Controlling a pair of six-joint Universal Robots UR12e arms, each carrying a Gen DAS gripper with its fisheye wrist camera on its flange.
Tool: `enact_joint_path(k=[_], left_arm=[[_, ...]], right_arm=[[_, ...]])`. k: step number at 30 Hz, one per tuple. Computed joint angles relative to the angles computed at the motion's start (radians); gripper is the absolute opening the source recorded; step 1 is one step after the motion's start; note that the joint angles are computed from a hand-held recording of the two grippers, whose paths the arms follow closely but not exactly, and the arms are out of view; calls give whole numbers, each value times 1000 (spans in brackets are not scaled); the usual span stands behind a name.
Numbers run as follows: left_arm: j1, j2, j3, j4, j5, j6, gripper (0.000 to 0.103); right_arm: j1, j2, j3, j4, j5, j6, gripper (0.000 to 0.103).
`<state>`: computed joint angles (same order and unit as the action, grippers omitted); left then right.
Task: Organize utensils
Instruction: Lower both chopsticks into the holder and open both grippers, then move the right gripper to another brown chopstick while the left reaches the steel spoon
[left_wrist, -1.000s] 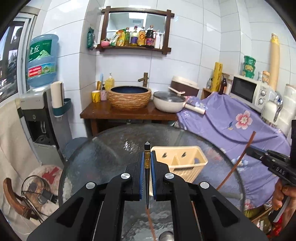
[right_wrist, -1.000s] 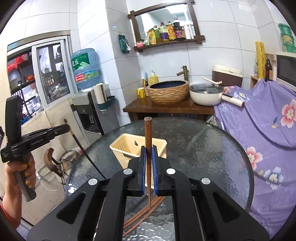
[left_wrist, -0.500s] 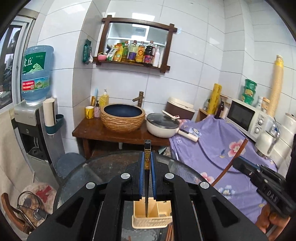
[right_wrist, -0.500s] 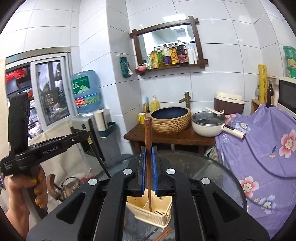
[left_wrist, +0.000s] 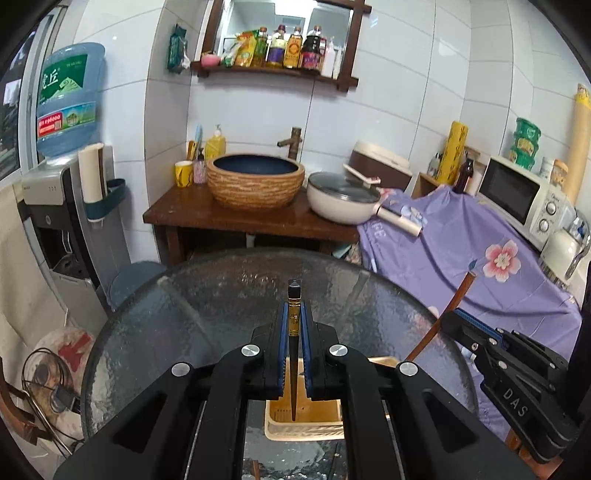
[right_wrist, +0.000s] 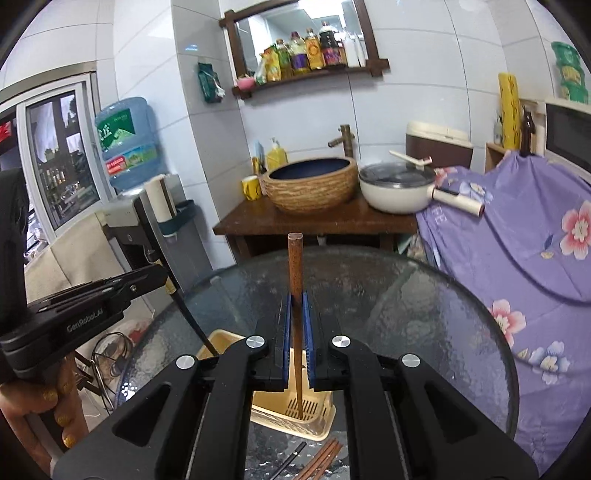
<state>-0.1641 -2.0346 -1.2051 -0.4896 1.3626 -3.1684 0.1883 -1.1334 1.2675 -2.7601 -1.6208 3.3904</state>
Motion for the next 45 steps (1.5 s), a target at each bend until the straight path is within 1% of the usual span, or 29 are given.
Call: enact_joint_path(k=[8,12,14,15,16,17,18,19,20,21,22,24,25,26,29,33,35,37,38,39,40,41,44,45], left_arm=[[-3,-17,-11,-25,8,20,7],[-4,-22,-10,-41,13,24,7],[-2,-21,-15,-37,8,16,7],[-1,-19,-17,-32,1,13,13],[0,-17,-21,-26,-5,11,30],[2,-13,-29,-10,-12,6,41],[4,-10,-36,5,-18,0,58],[8,-2,-54,39,-32,-10,62],[11,8,-72,62,-40,-12,63],[13,15,-84,70,-44,-9,65],[15,30,-112,90,-51,5,71],[18,52,-157,130,-54,25,80],[20,70,-198,166,-50,43,84],[23,82,-225,182,-47,61,86],[30,108,-288,190,-37,85,87],[46,140,-375,162,-26,101,84],[50,151,-409,153,-28,110,80],[56,162,-443,137,-31,114,71],[59,169,-462,120,-40,120,70],[60,173,-476,113,-44,122,67],[61,176,-485,112,-42,120,66],[61,181,-501,112,-36,114,65],[61,187,-523,109,-36,115,62],[58,188,-529,110,-28,120,62]], right_arm=[[-15,8,14,14,24,46,7],[-14,12,15,18,1,37,7],[-15,11,20,11,-4,38,7],[-15,8,27,-3,-8,40,8],[-15,6,32,-9,-9,35,8],[-15,4,38,-16,-13,28,8],[-12,-1,49,-26,-26,13,14],[-10,-8,61,-39,-33,5,31],[-7,-17,81,-64,-40,2,51],[-4,-27,104,-94,-54,2,57],[-1,-34,120,-112,-67,2,58],[5,-54,155,-112,-83,-8,58],[6,-66,179,-111,-80,-10,58],[6,-73,193,-113,-75,-10,58],[8,-100,257,-96,-48,-7,58],[19,-118,326,-76,-41,-2,58],[27,-120,350,-72,-40,-3,58],[36,-121,374,-54,-43,0,58],[40,-121,384,-46,-47,5,58],[44,-120,392,-22,-50,13,58],[45,-118,395,-5,-47,16,56],[46,-116,397,10,-43,21,51],[50,-105,396,52,-38,41,46],[51,-101,393,64,-38,47,44]])
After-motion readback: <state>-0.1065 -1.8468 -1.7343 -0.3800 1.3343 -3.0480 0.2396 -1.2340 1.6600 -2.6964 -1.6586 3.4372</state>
